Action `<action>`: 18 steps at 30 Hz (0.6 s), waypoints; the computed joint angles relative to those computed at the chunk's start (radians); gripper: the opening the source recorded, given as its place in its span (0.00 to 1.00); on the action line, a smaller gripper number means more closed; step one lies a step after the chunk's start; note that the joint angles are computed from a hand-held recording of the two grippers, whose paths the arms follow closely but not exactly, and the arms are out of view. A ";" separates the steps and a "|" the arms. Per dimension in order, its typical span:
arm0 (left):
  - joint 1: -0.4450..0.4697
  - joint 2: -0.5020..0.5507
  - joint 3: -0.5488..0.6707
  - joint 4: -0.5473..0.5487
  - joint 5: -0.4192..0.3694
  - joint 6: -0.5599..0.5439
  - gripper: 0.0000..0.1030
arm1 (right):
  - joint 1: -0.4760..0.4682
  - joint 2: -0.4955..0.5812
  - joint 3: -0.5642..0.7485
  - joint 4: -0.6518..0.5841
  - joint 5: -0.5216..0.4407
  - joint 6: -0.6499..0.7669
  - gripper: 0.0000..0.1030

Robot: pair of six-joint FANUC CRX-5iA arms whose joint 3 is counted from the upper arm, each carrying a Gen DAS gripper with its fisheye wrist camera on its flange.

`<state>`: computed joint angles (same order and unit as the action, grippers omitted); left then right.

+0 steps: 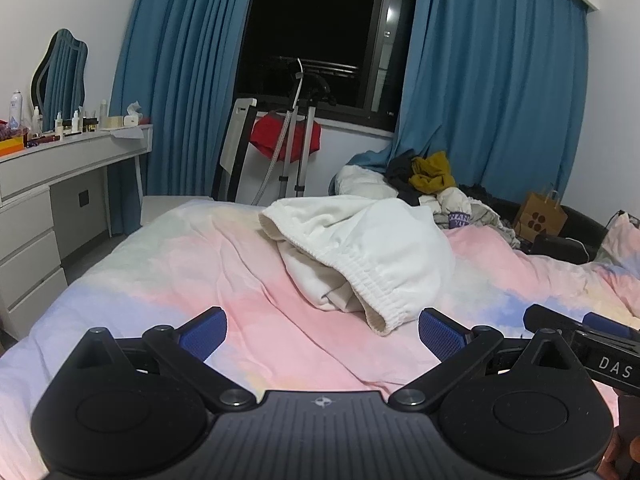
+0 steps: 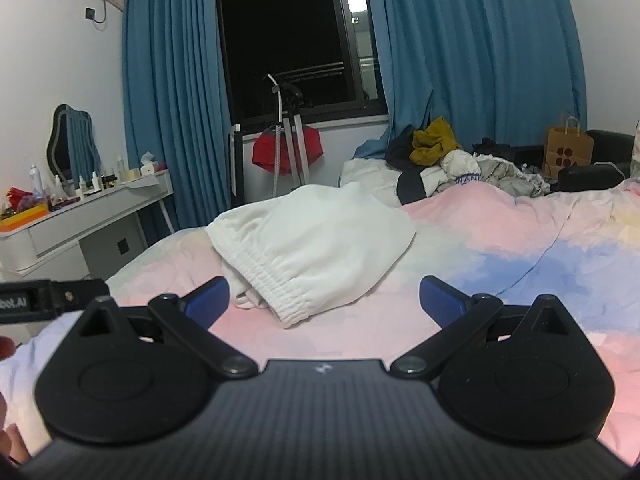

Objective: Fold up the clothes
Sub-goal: 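Move both grippers toward the white garment on the bed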

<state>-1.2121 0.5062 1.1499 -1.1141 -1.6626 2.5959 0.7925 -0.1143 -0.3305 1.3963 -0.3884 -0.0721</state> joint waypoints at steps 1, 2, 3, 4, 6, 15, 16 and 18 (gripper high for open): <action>0.000 0.002 0.001 0.000 0.002 -0.003 1.00 | -0.007 0.002 -0.004 0.023 0.002 -0.018 1.00; -0.001 0.009 0.009 -0.004 0.002 -0.009 1.00 | -0.014 0.004 -0.009 0.048 0.005 -0.039 1.00; -0.001 0.012 0.012 -0.005 0.003 -0.012 1.00 | -0.021 0.007 -0.013 0.071 0.008 -0.058 1.00; 0.005 0.002 -0.003 0.002 0.010 -0.008 1.00 | -0.028 0.009 -0.018 0.096 0.012 -0.080 1.00; 0.001 -0.005 -0.012 -0.003 0.008 -0.002 1.00 | -0.040 0.011 -0.028 0.139 0.018 -0.119 1.00; -0.002 -0.043 -0.052 -0.012 0.020 0.042 1.00 | -0.152 -0.002 -0.076 0.535 0.109 -0.499 1.00; -0.008 -0.048 -0.057 -0.022 0.020 0.045 1.00 | -0.143 0.000 -0.078 0.525 0.097 -0.487 1.00; -0.018 -0.059 -0.068 -0.038 0.018 0.057 1.00 | -0.108 0.005 -0.081 0.462 0.055 -0.423 1.00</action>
